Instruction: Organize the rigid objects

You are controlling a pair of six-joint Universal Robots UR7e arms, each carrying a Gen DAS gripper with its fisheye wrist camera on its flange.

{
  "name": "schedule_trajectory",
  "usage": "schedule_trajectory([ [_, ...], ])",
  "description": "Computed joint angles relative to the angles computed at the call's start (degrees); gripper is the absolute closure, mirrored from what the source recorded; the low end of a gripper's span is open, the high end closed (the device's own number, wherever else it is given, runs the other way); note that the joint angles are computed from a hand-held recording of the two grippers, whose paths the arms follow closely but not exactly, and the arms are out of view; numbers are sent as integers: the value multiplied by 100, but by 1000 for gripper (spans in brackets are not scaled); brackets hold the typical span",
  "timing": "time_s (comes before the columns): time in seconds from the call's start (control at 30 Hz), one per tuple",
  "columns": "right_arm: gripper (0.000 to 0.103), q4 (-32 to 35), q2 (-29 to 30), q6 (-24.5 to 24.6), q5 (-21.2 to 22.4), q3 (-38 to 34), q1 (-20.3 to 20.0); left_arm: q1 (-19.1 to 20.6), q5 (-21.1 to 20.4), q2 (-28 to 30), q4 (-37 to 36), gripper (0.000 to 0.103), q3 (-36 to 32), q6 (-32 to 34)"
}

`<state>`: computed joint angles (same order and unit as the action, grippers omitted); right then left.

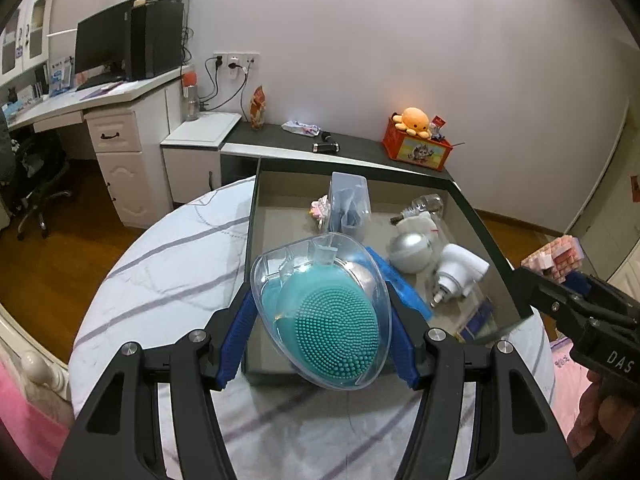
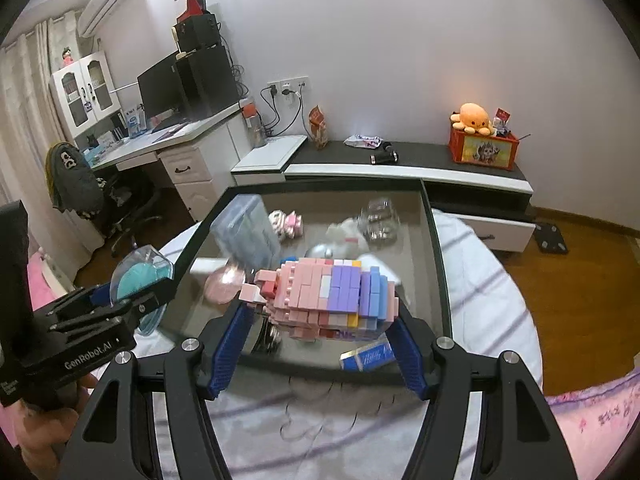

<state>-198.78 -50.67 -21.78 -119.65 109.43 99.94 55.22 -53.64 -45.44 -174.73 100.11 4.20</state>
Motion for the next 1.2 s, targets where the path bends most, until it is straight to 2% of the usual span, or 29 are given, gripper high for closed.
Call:
schedule_trajectory([
  [0.27,36,373,233,-105,-7,-431,-63,98,-55,234,176,41,-341,87],
  [0.53,35,566,366,-51,-53,-599,-137,131,115,314,432,39,-445,22],
  [0.57,34,553,385,-51,-82,-619,-143,116,155,313,355,32,-427,32],
  [0.6,24,542,408,-47,-123,-645,-139,104,176,305,253,20,-399,56],
  [0.63,15,458,432,-48,-174,-653,-139,84,204,299,113,14,-363,94],
  [0.67,13,386,447,-54,-216,-661,-135,54,239,289,-114,5,-304,181],
  [0.7,11,349,452,-44,-263,-658,-132,26,268,282,-316,0,-253,273],
  [0.8,11,317,410,10,-261,-615,-130,-56,385,242,-562,0,-164,409],
  [0.87,0,251,369,55,-222,-559,-121,-92,470,210,-509,0,-141,363],
  [1.2,0,-153,258,110,-131,-282,-55,-219,691,-64,-540,0,191,50],
])
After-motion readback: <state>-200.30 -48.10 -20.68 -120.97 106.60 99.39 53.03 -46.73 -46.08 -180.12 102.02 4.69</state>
